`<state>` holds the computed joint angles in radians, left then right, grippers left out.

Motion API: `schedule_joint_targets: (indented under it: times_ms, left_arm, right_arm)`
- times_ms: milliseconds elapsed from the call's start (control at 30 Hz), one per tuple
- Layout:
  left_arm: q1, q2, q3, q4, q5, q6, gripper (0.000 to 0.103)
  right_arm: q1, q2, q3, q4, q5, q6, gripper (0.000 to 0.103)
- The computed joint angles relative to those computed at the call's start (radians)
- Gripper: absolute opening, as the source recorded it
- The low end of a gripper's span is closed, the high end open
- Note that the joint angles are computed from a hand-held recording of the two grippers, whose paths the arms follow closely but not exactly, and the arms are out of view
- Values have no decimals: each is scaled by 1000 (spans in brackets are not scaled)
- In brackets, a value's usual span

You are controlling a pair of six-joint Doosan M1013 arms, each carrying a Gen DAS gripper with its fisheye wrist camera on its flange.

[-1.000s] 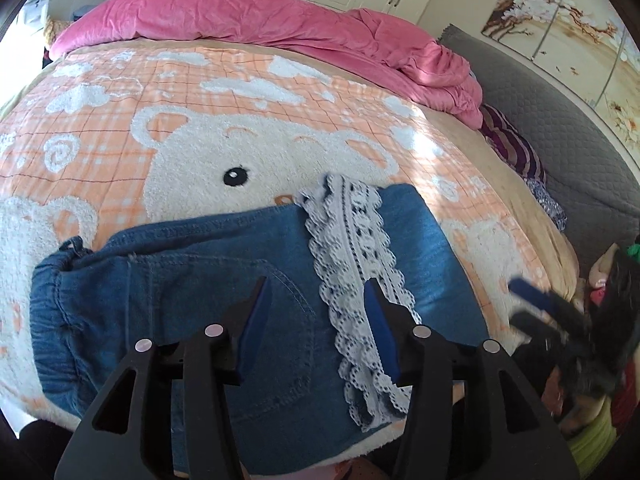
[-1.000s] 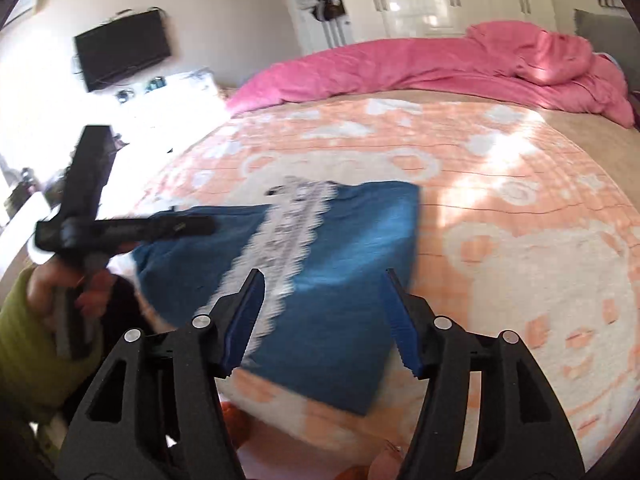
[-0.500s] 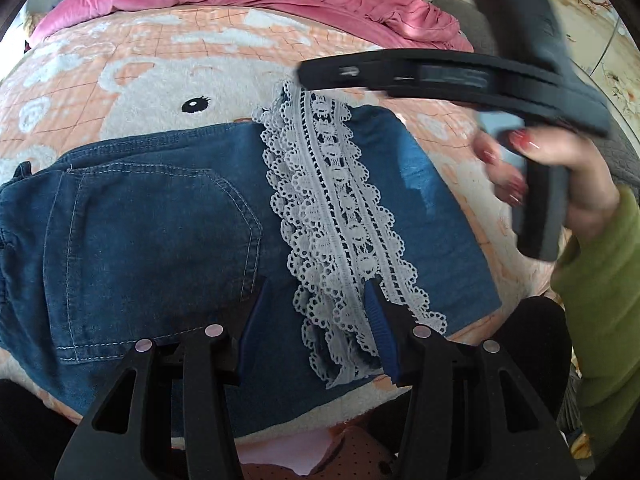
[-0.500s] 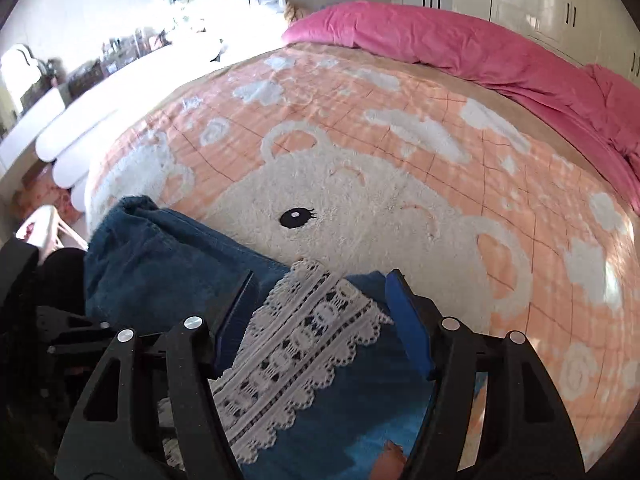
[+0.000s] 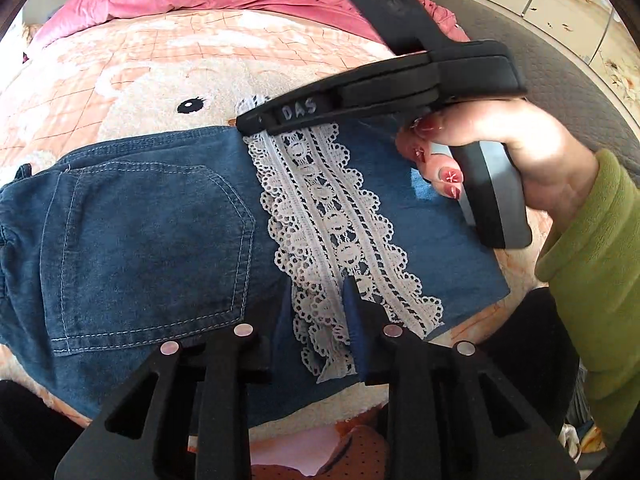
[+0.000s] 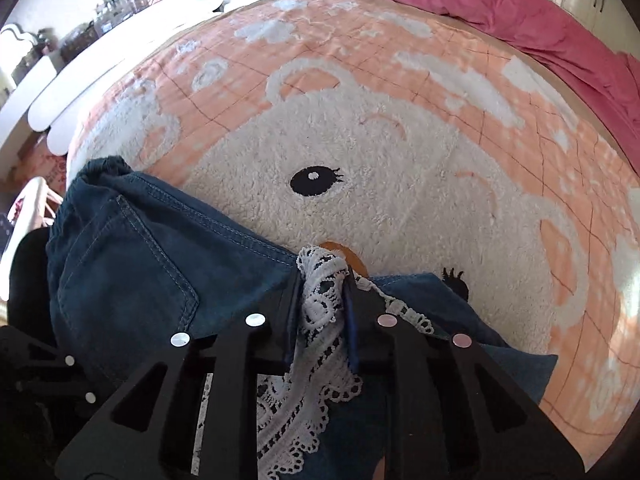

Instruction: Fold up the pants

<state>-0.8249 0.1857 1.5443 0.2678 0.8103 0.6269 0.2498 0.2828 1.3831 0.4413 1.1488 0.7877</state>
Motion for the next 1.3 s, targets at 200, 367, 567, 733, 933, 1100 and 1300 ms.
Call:
schedule_joint_targets:
  times_ms: [200, 367, 567, 733, 933, 1100, 1300]
  left_arm:
    - [2, 0, 2, -4, -4, -3, 27]
    - [0, 4, -5, 6, 9, -9, 28]
    - [-17, 18, -22, 44, 42, -40, 31]
    - [-23, 11, -22, 59, 54, -76, 35]
    - [-38, -29, 5, 118, 49, -144, 36]
    - [-56, -55, 9, 200, 85, -212, 47]
    - [-71, -71, 3, 254, 124, -256, 53]
  right_arm:
    - [-83, -96, 86, 138, -116, -47, 42]
    - [-113, -167, 179, 54, -181, -70, 44]
    - [-117, -147, 225, -103, -213, 112, 52]
    - [-127, -159, 236, -69, -230, 111, 54]
    - [-160, -209, 253, 114, -231, 26, 67]
    - [-165, -236, 258, 143, -231, 34, 75]
    - [-159, -262, 261, 140, -248, 55, 83]
